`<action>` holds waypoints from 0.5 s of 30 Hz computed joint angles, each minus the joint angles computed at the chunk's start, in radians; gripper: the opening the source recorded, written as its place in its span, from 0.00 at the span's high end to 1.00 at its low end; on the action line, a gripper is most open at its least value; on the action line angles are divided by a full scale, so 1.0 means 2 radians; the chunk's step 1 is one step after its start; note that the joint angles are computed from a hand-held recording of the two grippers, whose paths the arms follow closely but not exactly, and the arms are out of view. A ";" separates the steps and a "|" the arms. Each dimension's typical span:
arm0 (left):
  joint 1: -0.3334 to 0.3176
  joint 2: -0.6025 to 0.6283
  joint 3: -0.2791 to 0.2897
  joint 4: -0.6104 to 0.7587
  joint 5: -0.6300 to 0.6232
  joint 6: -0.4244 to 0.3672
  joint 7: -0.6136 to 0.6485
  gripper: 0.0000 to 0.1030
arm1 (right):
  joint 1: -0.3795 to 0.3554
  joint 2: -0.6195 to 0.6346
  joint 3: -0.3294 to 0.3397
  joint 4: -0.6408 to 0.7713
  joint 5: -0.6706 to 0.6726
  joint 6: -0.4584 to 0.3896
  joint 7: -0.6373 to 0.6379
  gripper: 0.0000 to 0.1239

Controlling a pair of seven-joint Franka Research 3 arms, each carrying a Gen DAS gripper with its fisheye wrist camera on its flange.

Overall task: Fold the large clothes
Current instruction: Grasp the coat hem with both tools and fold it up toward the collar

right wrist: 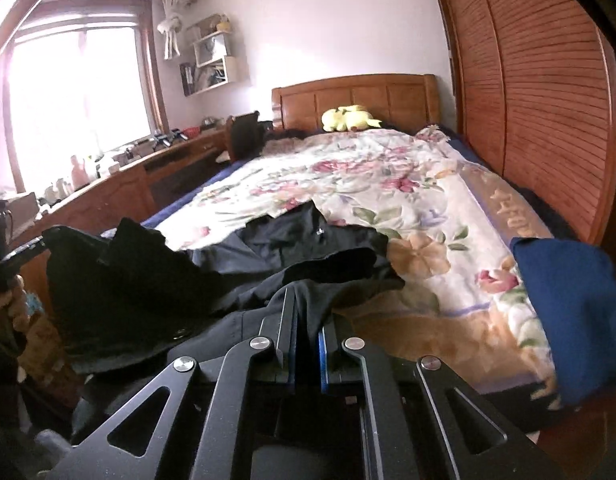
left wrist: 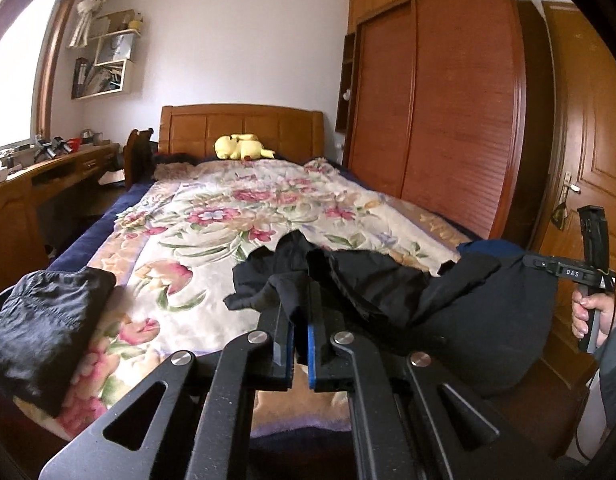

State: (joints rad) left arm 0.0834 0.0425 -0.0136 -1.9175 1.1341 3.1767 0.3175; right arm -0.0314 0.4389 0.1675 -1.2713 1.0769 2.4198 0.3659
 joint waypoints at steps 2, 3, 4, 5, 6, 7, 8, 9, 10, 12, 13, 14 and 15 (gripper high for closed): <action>0.002 -0.018 0.004 -0.016 0.063 0.008 -0.073 0.95 | -0.012 -0.033 0.002 -0.048 0.026 0.000 -0.028 0.94; 0.007 -0.027 0.001 -0.027 0.084 0.010 -0.098 0.95 | -0.014 -0.043 0.000 -0.064 0.035 -0.004 -0.036 0.94; 0.012 -0.030 -0.004 -0.033 0.101 0.009 -0.119 0.95 | -0.013 -0.043 -0.005 -0.067 0.040 -0.010 -0.034 0.94; 0.016 -0.032 -0.007 -0.039 0.112 0.009 -0.134 0.95 | -0.013 -0.042 -0.008 -0.069 0.043 -0.017 -0.034 0.94; 0.020 -0.032 -0.009 -0.044 0.111 0.011 -0.136 0.95 | -0.013 -0.044 -0.012 -0.077 0.046 -0.019 -0.038 0.94; 0.024 -0.031 -0.012 -0.048 0.113 0.011 -0.142 0.95 | -0.007 -0.038 -0.015 -0.072 0.042 -0.017 -0.031 0.94; 0.026 -0.029 -0.013 -0.050 0.111 0.012 -0.143 0.95 | -0.007 -0.035 -0.017 -0.070 0.041 -0.019 -0.026 0.94; 0.028 -0.025 -0.012 -0.052 0.099 0.016 -0.137 0.95 | -0.007 -0.029 -0.019 -0.067 0.039 -0.023 -0.019 0.94; 0.030 -0.020 -0.012 -0.052 0.082 0.020 -0.124 0.95 | -0.007 -0.024 -0.020 -0.062 0.036 -0.027 -0.012 0.94; 0.030 -0.009 -0.011 -0.048 0.050 0.024 -0.096 0.95 | -0.004 -0.010 -0.020 -0.046 0.026 -0.026 0.005 0.94; 0.027 -0.006 -0.009 -0.045 0.051 0.021 -0.096 0.95 | -0.003 -0.004 -0.019 -0.039 0.022 -0.025 0.012 0.94; 0.024 0.001 -0.007 -0.038 0.048 0.019 -0.089 0.95 | -0.001 0.004 -0.017 -0.028 0.016 -0.024 0.019 0.94; 0.022 0.008 -0.005 -0.033 0.034 0.017 -0.072 0.95 | 0.000 0.012 -0.015 -0.018 0.011 -0.024 0.025 0.94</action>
